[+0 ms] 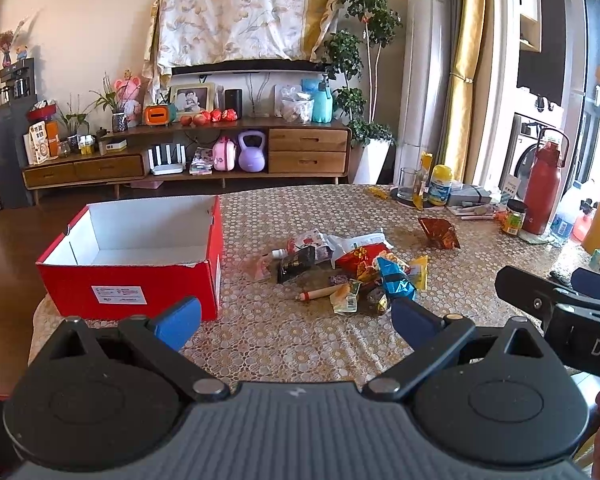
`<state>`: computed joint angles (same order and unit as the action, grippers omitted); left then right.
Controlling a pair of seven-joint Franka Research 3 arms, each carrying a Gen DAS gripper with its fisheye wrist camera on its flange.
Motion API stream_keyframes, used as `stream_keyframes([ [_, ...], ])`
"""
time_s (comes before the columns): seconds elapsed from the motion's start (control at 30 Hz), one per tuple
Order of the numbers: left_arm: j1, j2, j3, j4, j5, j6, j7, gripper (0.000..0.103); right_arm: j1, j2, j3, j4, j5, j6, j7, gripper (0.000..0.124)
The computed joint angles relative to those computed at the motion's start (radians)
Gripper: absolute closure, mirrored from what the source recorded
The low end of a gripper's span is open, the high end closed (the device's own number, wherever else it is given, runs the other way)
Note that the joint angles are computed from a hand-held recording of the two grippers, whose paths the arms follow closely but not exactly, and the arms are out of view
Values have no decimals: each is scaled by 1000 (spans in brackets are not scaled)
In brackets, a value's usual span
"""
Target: Organize snacks
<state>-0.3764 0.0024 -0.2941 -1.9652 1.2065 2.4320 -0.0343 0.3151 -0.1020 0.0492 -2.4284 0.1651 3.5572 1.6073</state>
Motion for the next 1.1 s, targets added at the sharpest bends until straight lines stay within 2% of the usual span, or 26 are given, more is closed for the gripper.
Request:
stream_keyframes([
  [0.47,5,5,2,0,61,27,-53,1,-7,2,30,-4,104,30,-88,21],
  [0.53,5,13,5,8,64,33,-48,1,3,3,4,-7,44,32,-37,21],
  [0.73,-9,72,18,69,81,-4,6,1,-11,26,-7,20,1,23,-19,21],
  [0.93,-15,139,51,137,47,26,63,1,-38,80,-21,81,-69,-18,41,21],
  [1.07,-16,185,79,176,19,58,90,1,-80,127,-22,132,-202,-61,164,21],
  [1.1,-15,196,85,183,12,74,95,1,-110,137,-14,148,-293,-81,244,21],
])
